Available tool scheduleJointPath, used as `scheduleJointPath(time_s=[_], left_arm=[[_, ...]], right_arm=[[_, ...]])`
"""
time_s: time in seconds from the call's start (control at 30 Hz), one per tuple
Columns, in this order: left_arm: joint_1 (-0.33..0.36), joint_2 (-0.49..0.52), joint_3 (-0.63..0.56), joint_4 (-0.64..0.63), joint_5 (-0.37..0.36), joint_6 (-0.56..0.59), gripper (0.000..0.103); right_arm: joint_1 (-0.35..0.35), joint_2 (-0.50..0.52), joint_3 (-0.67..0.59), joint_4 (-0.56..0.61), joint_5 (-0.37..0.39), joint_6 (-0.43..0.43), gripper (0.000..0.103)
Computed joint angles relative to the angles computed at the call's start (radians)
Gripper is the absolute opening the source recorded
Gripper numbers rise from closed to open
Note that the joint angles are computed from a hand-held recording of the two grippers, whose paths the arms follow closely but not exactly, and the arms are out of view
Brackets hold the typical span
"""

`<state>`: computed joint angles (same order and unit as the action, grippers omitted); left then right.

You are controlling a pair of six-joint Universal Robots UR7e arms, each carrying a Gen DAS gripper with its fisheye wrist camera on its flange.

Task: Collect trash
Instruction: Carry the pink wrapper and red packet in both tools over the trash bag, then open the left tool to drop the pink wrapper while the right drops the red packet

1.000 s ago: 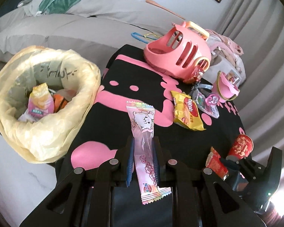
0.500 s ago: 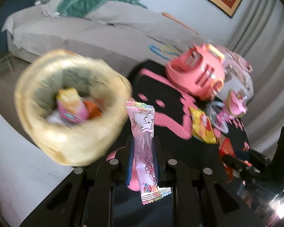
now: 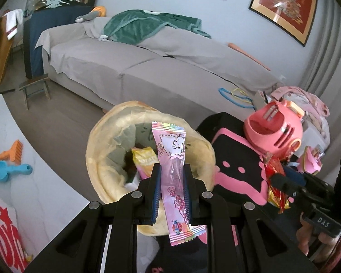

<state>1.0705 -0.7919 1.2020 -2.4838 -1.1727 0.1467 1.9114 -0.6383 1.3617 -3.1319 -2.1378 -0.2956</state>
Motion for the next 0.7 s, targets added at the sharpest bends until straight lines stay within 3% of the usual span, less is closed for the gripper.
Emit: scheduleJointPath(time_s=[0.53, 0.7], left_arm=[[0.069, 0.177, -0.258, 0.118, -0.048, -0.021, 0.02], [0.1, 0.213, -0.33, 0.155, -0.127, -0.025, 0.04]], right_arm=[[-0.035, 0.084, -0.16, 0.148, -0.021, 0.018, 0.035], [-0.041, 0.106, -0.203, 0.189, -0.03, 0.022, 0.035]])
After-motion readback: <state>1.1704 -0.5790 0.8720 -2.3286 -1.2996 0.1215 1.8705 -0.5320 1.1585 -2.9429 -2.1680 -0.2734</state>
